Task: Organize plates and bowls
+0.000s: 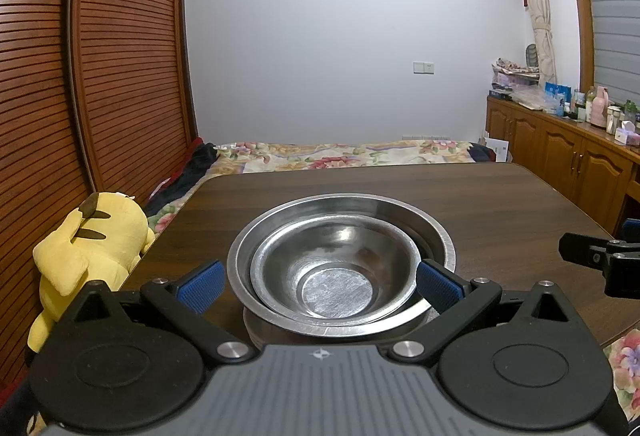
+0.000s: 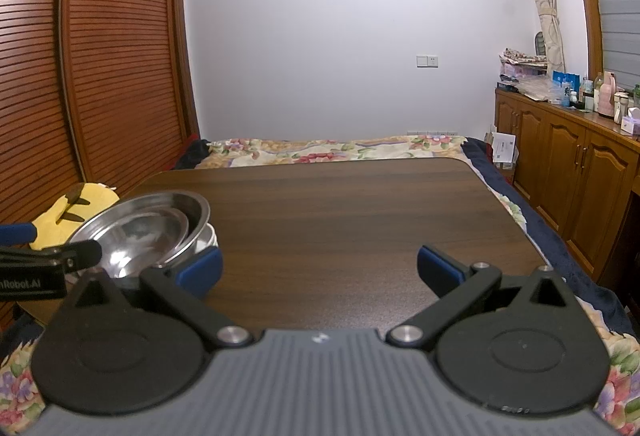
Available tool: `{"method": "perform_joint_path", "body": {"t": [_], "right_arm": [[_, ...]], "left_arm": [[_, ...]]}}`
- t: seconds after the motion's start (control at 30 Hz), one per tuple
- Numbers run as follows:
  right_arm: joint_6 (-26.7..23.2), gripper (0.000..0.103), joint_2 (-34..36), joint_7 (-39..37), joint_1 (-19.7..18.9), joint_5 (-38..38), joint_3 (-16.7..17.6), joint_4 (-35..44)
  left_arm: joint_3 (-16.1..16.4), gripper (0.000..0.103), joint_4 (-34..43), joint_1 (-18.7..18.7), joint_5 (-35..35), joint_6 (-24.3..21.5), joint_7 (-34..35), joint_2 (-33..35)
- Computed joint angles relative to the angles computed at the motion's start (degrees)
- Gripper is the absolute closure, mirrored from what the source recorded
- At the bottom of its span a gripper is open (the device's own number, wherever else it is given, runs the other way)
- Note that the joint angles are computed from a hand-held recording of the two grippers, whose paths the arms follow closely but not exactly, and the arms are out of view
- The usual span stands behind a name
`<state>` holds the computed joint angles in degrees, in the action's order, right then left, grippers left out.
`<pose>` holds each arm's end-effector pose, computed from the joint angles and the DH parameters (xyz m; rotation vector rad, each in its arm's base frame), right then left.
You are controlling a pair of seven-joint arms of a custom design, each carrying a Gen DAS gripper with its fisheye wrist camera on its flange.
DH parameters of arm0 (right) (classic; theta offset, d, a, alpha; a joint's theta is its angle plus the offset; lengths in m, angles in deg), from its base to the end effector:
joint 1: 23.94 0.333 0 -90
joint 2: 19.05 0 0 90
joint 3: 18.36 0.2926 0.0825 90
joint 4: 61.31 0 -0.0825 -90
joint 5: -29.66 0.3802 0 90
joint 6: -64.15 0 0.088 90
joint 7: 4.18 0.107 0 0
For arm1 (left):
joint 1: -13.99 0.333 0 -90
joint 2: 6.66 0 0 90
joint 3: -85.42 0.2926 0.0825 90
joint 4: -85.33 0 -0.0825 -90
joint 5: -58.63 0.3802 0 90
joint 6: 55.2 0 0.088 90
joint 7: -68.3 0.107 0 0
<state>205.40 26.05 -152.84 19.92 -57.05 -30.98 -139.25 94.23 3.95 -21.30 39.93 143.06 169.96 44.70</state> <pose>0.6161 0.4209 0.2771 -1.2417 1.6877 -1.0944 0.6680 -0.3330 0.2942 -1.1914 1.8455 -1.1422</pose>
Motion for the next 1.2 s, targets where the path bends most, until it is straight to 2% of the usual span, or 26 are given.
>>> {"method": "perform_joint_path", "body": {"t": [1.2], "right_arm": [[-0.11,0.000,-0.59,0.89,-0.28,-0.80,0.24,-0.87]], "left_arm": [[-0.73,0.000,-0.19,0.56,0.31,0.20,0.48,-0.28]]}}
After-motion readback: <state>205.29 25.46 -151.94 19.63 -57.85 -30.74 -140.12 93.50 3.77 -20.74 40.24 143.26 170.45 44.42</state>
